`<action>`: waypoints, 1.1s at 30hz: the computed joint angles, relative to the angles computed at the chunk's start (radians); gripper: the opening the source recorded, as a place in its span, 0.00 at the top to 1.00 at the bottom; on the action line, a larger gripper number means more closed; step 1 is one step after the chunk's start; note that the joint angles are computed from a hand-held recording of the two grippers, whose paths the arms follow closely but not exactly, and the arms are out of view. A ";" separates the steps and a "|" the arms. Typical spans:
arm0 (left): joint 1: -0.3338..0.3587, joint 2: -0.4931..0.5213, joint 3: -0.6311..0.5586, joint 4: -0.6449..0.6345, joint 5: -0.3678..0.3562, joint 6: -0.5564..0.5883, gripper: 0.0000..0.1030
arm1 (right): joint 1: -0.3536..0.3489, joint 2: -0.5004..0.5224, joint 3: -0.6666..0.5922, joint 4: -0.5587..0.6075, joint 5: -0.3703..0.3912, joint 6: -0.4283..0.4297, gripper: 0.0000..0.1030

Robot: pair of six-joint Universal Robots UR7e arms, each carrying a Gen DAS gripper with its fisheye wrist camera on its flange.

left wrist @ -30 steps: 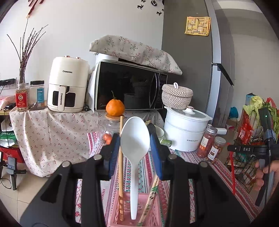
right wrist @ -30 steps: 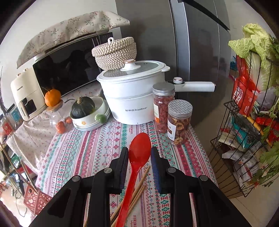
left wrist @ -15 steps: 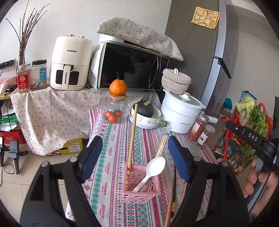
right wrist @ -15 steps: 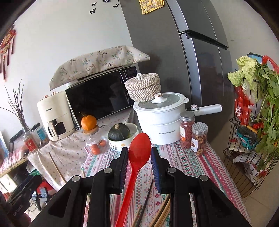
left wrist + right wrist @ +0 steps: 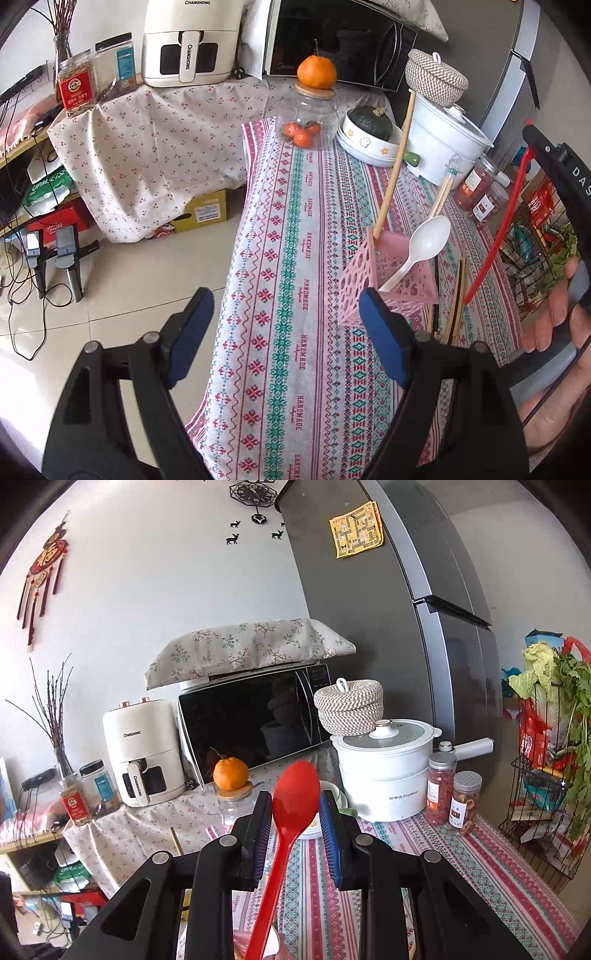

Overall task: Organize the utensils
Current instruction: 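Lower the red spoon into the pink basket and open the right tool, then move the left tool to the black chopstick and close on it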

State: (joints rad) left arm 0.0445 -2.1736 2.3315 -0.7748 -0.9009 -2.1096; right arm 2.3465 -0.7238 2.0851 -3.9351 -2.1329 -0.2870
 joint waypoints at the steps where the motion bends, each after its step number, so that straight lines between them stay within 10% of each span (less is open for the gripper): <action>1: 0.000 -0.008 0.001 0.005 -0.008 0.000 0.21 | 0.007 0.025 -0.015 -0.023 -0.017 -0.009 0.74; 17: 0.009 -0.065 -0.010 0.071 -0.049 -0.002 0.21 | 0.048 0.248 -0.157 -0.184 -0.157 -0.151 0.74; 33: -0.027 -0.022 0.001 -0.006 -0.031 0.048 0.17 | 0.016 -0.038 0.034 0.132 -0.048 0.036 0.27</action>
